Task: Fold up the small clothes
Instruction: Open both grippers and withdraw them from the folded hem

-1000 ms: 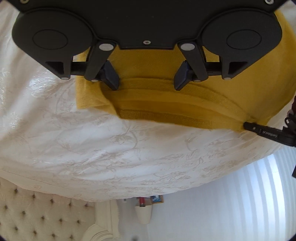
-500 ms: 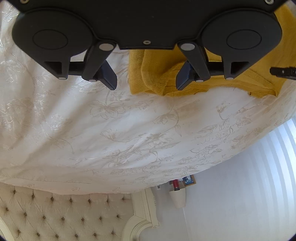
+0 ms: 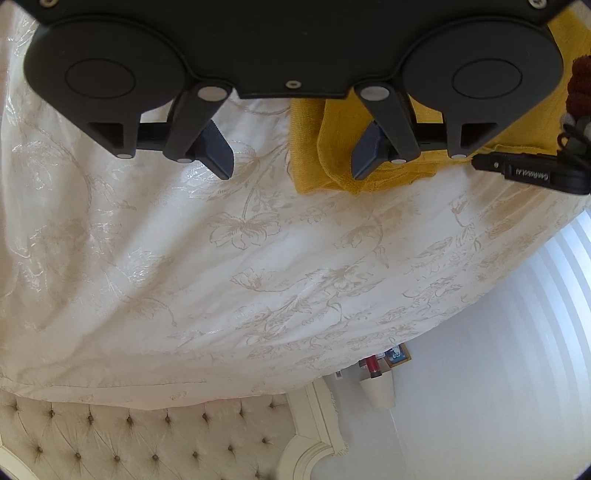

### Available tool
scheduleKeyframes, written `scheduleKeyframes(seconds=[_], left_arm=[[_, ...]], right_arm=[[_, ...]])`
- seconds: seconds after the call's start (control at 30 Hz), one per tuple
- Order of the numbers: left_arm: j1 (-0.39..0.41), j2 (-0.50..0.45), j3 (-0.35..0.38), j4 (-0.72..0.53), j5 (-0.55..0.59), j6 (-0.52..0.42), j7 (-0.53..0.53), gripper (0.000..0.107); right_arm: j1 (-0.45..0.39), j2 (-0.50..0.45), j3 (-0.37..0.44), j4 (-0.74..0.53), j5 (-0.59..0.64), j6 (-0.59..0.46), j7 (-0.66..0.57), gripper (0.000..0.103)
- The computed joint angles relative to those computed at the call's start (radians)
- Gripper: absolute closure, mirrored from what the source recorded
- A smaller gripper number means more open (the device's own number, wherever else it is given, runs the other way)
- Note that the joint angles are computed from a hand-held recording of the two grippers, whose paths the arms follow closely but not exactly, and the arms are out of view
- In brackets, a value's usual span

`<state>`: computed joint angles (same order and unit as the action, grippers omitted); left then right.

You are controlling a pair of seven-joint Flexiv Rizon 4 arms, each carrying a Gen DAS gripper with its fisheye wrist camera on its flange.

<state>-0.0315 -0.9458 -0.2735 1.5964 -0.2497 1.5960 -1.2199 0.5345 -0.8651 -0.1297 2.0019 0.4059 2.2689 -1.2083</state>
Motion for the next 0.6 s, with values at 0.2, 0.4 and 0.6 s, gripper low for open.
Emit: scheduleKeyframes(seconds=[0.2,0.4,0.6], left_arm=[[0.039,0.034,-0.062,0.058,0.029,0.041,0.022,0.075],[0.065,0.081,-0.074,0.194,0.107,0.075,0.092,0.075],[-0.042,0.019,0.017,0.097,0.093,0.087,0.084,0.075]], right_arm=[[-0.04,0.002,0.035,0.005,-0.061,-0.003,0.008,0.029],[0.037,0.003,-0.034,0.007,-0.032,-0.048,-0.046,0.029],[-0.013,0.009,0.013,0.012,-0.064,-0.033,-0.023,0.029]])
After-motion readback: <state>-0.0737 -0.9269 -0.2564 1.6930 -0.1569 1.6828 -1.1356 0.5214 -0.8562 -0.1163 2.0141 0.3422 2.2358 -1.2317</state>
